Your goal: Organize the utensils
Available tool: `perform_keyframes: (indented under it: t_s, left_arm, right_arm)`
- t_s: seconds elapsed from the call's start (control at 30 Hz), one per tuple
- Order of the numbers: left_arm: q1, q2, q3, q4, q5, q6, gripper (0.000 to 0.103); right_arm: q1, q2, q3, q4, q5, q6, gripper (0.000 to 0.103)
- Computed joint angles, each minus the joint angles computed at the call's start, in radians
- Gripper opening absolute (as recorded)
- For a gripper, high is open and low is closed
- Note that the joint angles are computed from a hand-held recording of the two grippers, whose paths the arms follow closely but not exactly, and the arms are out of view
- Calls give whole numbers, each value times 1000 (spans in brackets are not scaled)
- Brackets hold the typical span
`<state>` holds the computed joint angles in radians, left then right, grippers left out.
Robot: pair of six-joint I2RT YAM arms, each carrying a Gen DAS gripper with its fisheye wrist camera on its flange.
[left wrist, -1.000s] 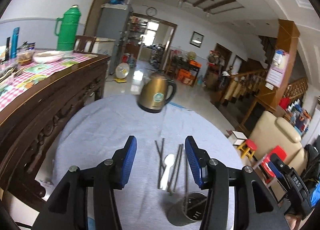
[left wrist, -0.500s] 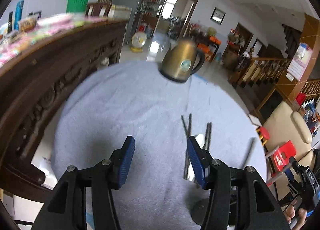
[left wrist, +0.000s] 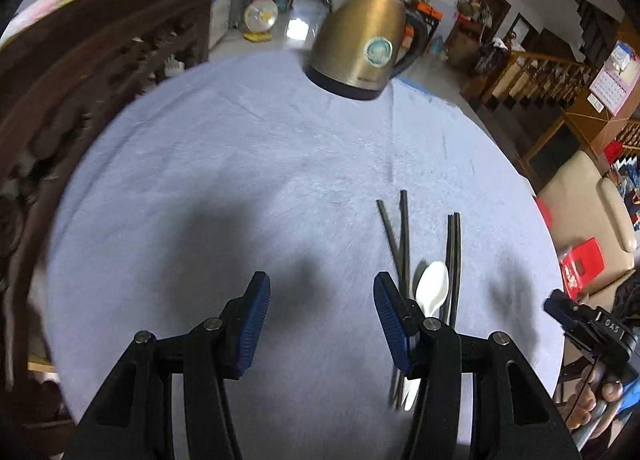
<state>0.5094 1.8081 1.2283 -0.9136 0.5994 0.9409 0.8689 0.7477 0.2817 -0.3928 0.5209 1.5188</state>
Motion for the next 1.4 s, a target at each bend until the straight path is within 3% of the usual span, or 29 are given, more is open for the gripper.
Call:
perform_keyframes:
  t_s: [0.17,0.37,0.77,0.87,1.2,1.4]
  left_arm:
    - [-160,60,46,25,-51,-134,42]
    - [-272,151,105,31,-106,-219,36]
    - [-338,283,265,-54,-146,-315,36]
    - [-349,303,288,-69,-151,-337,36]
    - [-413,368,358,-128,-190,-435,36]
    - [-463,376,361,-107,-190,-499,36]
  right_arm:
    - [-318,306,63,295,-306,-296,26]
    - [-492,622,212,391,-481,-446,18]
    - [-605,881,503,219,-514,-483,18]
    - [-613,936,557,175,-525,-469,9]
    - [-579,1047,744,-11,-460,-516,9]
    - [-569,1016,690,61,-454,-527,7]
